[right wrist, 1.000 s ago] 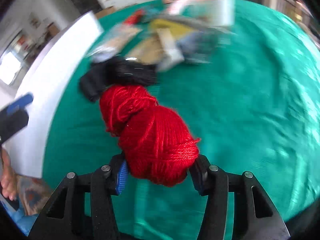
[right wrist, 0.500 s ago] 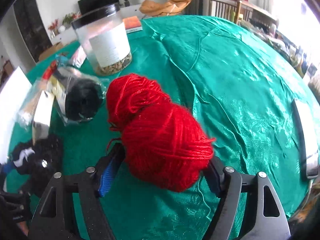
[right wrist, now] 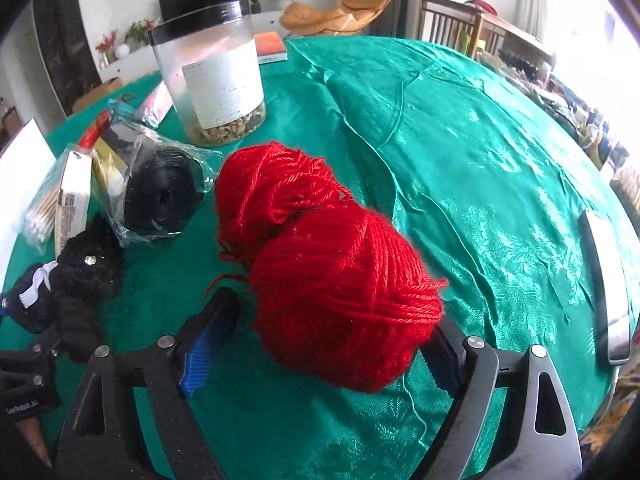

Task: Organize soft objects

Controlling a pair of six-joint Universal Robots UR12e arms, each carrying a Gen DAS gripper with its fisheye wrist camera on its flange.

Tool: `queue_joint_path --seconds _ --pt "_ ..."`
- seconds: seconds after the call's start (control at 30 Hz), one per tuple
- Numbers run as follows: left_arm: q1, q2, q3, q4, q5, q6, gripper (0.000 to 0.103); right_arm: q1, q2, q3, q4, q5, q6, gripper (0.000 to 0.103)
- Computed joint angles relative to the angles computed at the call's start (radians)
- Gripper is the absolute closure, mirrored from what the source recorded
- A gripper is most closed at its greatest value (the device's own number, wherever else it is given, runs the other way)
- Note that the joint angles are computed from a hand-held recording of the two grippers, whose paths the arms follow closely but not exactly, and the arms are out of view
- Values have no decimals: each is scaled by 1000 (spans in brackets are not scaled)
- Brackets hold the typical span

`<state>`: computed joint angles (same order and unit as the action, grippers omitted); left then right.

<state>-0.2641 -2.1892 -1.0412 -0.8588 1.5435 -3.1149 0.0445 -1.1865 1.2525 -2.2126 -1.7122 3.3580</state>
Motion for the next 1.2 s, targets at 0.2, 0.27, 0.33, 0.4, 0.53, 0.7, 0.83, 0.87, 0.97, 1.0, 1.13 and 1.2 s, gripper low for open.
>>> queue_joint_path --seconds 0.2,0.27,0.33,0.4,0.53,0.7,0.83,0.87,0.97,1.0,1.13,1.2 --pt "1 -3 5 -2 -2 4 0 0 2 4 -17 -5 2 12" --pt "5 -7 16 -22 -17 33 0 0 2 4 -17 -5 1 12" --pt "15 -25 70 -115 -53 87 0 -1 2 3 -17 -5 1 12" --pt "21 -40 111 -177 -59 103 0 0 2 3 -17 -5 1 12" --pt "25 -43 95 -112 -65 103 0 -1 3 3 -17 -4 1 12" --pt "25 -37 62 -32 -64 89 0 -1 3 3 -17 -5 1 12" --pt "25 -37 62 -32 -65 88 0 -1 4 2 -18 -5 1 12" --pt "25 -37 62 -31 -65 89 0 -1 4 2 -18 -5 1 12" --pt "25 -37 62 -32 -65 89 0 -1 4 2 -18 -5 2 12" --pt "26 -37 61 -31 -65 88 0 -1 4 2 -18 -5 2 12" --pt "25 -37 60 -30 -65 87 0 -1 5 1 -19 -5 1 12" --pt "25 -37 61 -30 -64 86 0 -1 6 1 -19 -6 2 11"
